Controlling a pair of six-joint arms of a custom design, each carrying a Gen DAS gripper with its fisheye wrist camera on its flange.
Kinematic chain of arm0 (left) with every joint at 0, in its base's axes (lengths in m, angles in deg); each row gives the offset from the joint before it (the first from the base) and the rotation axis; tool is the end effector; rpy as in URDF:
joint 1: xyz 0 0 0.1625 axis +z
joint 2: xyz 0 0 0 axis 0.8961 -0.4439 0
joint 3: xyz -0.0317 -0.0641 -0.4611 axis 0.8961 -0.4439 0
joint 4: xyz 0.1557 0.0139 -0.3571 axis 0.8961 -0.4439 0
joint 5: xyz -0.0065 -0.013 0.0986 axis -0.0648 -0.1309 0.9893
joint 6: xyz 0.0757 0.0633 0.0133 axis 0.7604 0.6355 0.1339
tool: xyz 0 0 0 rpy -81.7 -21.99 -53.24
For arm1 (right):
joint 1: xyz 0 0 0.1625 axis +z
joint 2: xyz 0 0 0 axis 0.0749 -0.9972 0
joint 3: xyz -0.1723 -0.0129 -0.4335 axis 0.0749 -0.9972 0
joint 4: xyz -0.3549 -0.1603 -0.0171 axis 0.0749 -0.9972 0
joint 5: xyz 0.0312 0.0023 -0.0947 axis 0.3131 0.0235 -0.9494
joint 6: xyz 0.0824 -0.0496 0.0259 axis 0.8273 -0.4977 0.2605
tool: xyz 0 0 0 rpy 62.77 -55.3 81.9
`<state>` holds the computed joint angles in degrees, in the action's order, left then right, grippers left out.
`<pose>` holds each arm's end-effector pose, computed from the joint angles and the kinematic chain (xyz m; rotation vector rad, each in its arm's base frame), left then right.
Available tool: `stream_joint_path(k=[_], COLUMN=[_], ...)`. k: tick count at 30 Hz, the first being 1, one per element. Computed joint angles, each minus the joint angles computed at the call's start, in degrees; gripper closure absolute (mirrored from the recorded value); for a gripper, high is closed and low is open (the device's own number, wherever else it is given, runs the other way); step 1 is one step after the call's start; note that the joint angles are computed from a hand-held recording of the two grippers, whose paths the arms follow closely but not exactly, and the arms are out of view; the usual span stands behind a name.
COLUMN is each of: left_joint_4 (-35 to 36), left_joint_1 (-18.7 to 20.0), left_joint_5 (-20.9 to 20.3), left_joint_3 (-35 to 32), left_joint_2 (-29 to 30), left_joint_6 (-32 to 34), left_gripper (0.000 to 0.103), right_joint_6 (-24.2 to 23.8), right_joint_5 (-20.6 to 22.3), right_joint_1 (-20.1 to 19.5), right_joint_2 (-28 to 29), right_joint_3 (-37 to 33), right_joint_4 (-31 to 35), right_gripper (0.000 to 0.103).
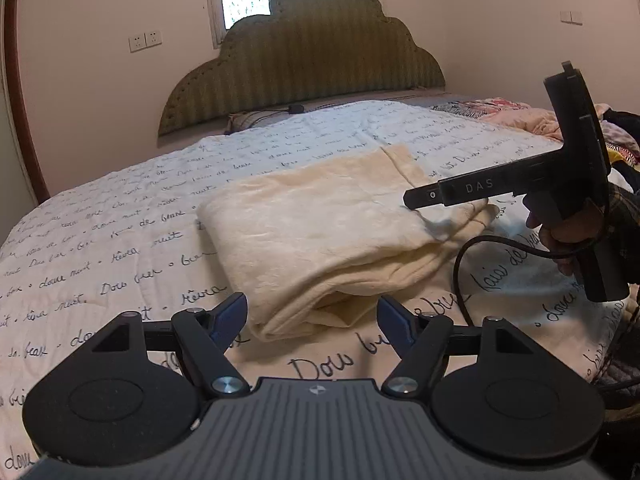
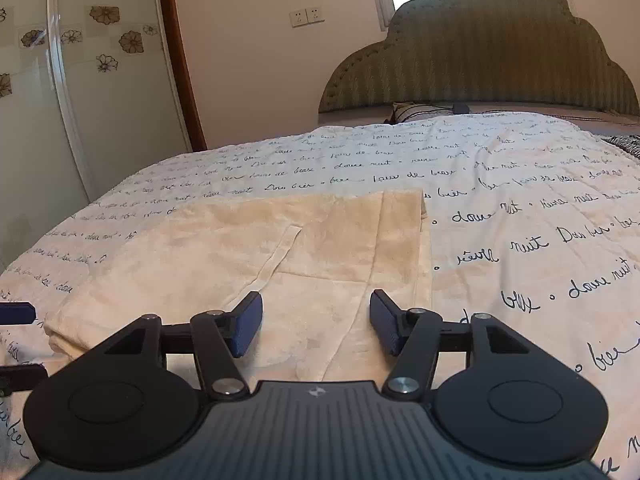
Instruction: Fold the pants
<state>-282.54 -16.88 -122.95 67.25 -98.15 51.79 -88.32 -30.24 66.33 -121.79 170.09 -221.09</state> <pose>-0.3347 -0.6309 -0.0604 1.2351 2.2017 -0.8966 -0.0807 -0.6508 0.3004 0.4680 -2.2637 1.3012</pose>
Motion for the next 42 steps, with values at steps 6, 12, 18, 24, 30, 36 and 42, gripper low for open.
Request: stream_joint_path(k=[6, 12, 18, 24, 30, 36, 42], left_joint_4=[-2.5, 1.7, 1.8, -1.1, -12.6, -7.2, -0.4], left_joint_1=[-0.1, 1.2, 2.3, 1.2, -1.1, 0.7, 2.1], left_joint_5=[11.3, 15.0, 14.0, 12.3, 11.2, 0.1, -4.5], left_joint_3=[-8.3, -6.8, -5.6, -0.9, 0.4, -6.9, -17.9], left_joint_2=[6.2, 4.5, 3.7, 0.9, 0.7, 1.9, 7.4], left_joint_6=[-4.8, -15.5, -17.1, -15.1, -3.7, -3.0, 0.8], left_gripper=[0.026, 0.026, 0.027, 0.029, 0.028, 0.02, 0.02], right_joint_6=[0.7, -9.2, -12.5, -14.1, -9.5, -1.2, 12.0], right_joint_5=[1.0, 9.9, 3.4, -0.5, 2.9, 2.7, 9.1], right_joint_1=[-0.2, 0.2, 0.2, 1.9, -0.2, -1.3, -3.5], right_joint_2=[-0.1, -1.6, 1.5, 1.5, 0.5, 0.7, 3.5], right_joint_3=[1.1, 5.2, 2.3, 2.9, 1.7, -5.8, -21.4], right_joint_4=[-2.4, -0.8, 2.6, -2.4, 0.0, 0.3, 22.4], right_gripper=[0.044, 0.044, 0.042, 0.041, 0.034, 0.034, 0.033])
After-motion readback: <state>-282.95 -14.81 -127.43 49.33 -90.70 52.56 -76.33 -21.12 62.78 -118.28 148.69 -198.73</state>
